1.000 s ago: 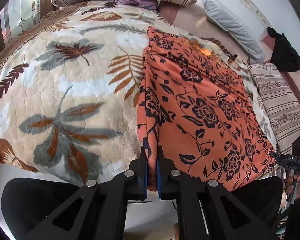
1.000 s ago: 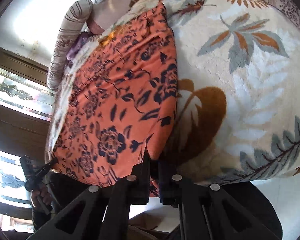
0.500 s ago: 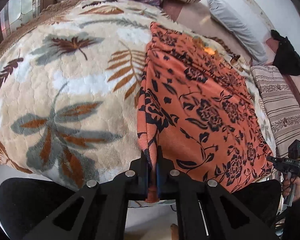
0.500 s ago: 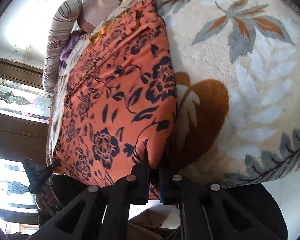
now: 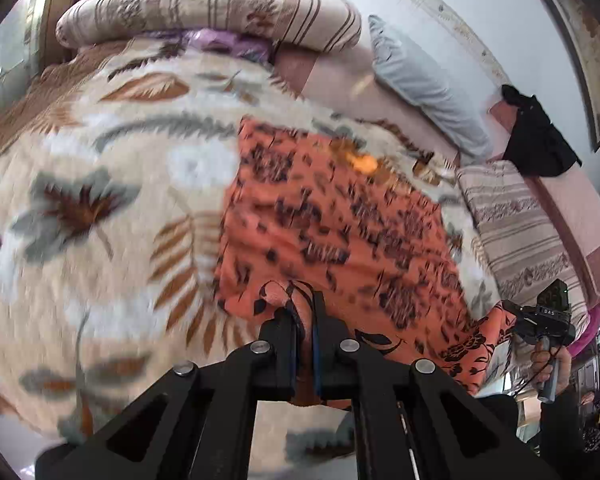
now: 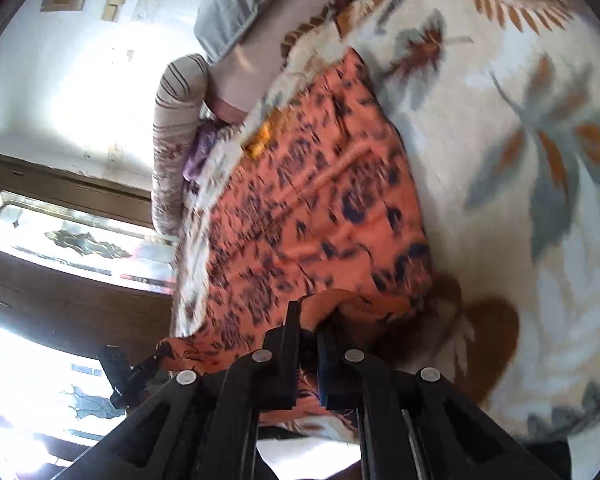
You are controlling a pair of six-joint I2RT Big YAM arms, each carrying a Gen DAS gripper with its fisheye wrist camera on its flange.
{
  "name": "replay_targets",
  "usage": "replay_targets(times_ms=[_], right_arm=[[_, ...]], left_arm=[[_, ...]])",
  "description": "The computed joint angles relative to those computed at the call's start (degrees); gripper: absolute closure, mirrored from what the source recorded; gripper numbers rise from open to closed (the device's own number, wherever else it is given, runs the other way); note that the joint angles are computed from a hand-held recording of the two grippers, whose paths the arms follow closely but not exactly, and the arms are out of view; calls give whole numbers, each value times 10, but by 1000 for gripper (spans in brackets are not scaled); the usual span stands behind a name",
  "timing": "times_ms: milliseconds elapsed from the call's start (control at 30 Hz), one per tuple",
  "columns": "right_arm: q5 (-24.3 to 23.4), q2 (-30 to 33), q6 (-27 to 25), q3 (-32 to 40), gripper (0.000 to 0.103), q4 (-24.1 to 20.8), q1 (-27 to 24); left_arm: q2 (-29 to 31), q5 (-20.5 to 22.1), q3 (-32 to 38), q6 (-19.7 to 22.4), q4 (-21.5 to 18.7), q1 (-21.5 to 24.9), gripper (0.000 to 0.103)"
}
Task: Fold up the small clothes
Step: 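Lift the hem with both tools and fold it toward the collar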
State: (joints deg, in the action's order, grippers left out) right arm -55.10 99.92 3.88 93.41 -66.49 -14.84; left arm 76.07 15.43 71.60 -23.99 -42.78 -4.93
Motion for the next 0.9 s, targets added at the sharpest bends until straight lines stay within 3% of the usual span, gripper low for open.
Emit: replay_targets(times_ms=[67,133,167,200,233,267,300,333,400,500,567,633,733,767,833,900], right_arm=[[-20,44,98,77,96,81,10],[-3,95,206,152,96,161,18],[14,127,260,193,93,182,24],[40,164,288,243,93,178,30],[64,207,284,303,82,145,38],[80,244,277,349,61,112,44],[115,262,277,366,48,88,50],[134,260,282,355,42,85,49],[122,212,292,254,42,158,45],[150,115,256,110,42,223,45],[137,56,252,23,41,251,40],[117,18,274,-45,36,277,41],[105,12,309,-84,34,277,56],[112,14,328,-91,34,298,63],[132,30,383,-86,35,336,72],[173,40,463,-80,35,375,79]], left_arm=[[60,6,77,-4,18,16,97],[136,-5,160,6,24,23,95],[185,-11,210,10,9,26,83],[228,-32,252,10,-7,27,73],[269,-48,291,7,-33,29,42],[324,-67,350,6,-88,28,16],[366,-96,396,2,-138,27,18],[390,-118,418,-6,-160,28,19],[381,-127,394,-22,-143,34,19],[294,-112,279,-46,-40,47,18],[226,-108,193,-64,22,53,17],[180,-81,128,-84,54,54,17],[156,-42,63,-105,78,35,17],[164,-44,59,-106,77,26,17],[191,-78,70,-113,67,6,17],[201,-143,71,-120,82,-14,16]])
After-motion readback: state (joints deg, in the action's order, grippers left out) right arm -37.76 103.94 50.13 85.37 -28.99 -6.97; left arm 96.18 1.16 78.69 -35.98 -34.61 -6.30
